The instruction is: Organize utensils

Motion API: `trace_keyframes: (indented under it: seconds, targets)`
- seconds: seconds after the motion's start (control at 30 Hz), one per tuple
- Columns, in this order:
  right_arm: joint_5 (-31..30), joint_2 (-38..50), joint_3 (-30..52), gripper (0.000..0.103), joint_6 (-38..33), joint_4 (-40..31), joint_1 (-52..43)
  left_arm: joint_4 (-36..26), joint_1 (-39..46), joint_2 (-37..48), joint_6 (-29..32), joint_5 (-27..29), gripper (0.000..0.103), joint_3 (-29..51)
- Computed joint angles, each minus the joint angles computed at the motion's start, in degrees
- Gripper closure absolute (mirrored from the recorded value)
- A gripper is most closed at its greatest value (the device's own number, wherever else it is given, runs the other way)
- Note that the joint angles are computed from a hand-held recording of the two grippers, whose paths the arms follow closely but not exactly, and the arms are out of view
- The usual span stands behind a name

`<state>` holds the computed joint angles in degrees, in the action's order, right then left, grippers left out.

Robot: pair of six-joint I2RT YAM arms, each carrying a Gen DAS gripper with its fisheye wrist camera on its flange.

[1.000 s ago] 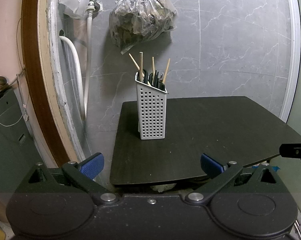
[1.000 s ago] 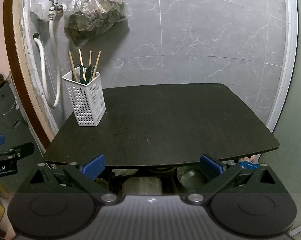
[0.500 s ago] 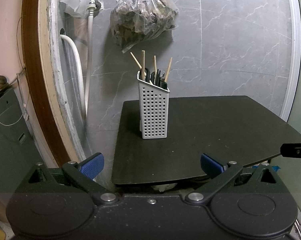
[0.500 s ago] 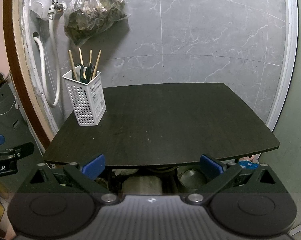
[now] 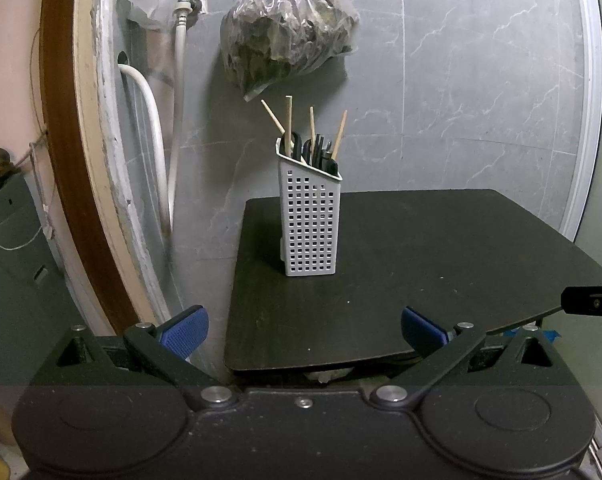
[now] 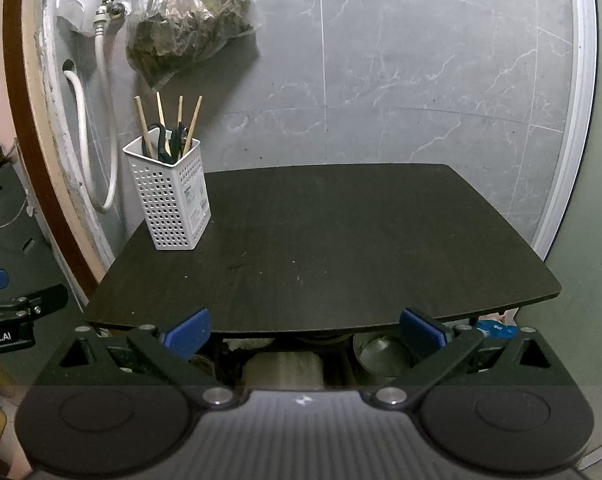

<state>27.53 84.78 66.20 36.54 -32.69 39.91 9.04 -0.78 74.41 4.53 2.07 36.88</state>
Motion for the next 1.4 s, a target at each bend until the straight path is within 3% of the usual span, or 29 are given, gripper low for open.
trace_keyframes:
  seconds: [0.9, 1.4]
  targets:
    - [-0.95, 9.18, 7.69, 0.0, 0.36, -1.86, -1.23, 1.76, 2.91, 10.4, 2.15, 3.66, 0.001, 6.35]
    - [-4.63, 13.86, 10.73, 0.0, -0.27, -1.64, -3.76, -0.28, 1.91, 17.19, 2.11, 2.11, 0.001, 12.18]
